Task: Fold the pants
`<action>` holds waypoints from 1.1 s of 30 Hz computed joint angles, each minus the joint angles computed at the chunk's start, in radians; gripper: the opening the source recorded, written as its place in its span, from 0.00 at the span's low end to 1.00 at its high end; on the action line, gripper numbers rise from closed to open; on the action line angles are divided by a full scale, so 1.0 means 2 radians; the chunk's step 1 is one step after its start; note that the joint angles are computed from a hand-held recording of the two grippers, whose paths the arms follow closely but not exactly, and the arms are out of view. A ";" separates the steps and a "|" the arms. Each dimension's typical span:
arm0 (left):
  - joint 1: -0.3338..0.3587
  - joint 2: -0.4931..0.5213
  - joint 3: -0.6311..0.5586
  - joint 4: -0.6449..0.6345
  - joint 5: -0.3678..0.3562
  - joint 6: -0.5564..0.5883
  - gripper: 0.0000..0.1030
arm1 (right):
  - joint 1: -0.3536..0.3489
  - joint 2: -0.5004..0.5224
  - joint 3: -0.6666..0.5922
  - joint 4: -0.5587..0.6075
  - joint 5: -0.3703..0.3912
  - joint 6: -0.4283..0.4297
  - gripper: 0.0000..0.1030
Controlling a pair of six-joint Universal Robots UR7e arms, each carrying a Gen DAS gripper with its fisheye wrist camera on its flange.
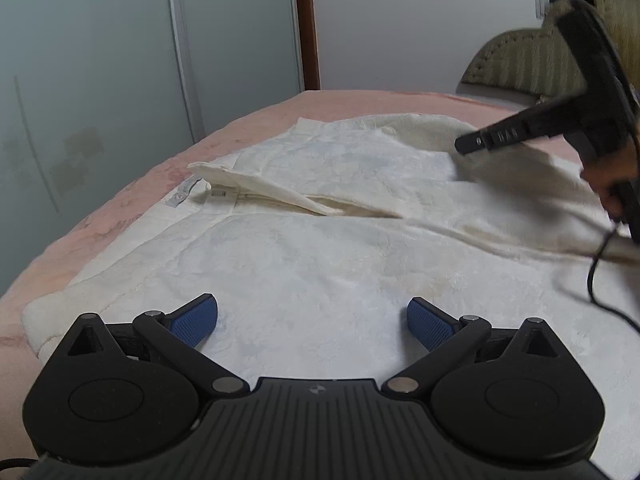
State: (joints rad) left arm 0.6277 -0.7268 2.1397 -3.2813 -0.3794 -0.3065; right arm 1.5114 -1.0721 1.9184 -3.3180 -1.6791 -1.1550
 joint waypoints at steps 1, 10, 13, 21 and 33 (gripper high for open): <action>0.002 -0.006 0.005 -0.016 -0.011 0.000 0.98 | 0.003 -0.006 0.022 -0.021 0.001 -0.028 0.15; 0.064 -0.127 -0.013 0.032 -0.185 -0.110 0.97 | -0.001 -0.038 0.164 -0.130 0.028 -0.200 0.14; 0.092 -0.132 -0.067 0.083 -0.238 -0.121 0.97 | -0.015 -0.048 0.175 -0.123 0.045 -0.185 0.14; 0.116 -0.074 -0.172 0.117 -0.204 -0.137 0.88 | -0.024 -0.049 0.186 -0.137 0.067 -0.169 0.15; 0.088 -0.132 -0.071 0.078 -0.183 -0.082 0.04 | 0.005 -0.040 0.191 -0.165 0.043 -0.151 0.43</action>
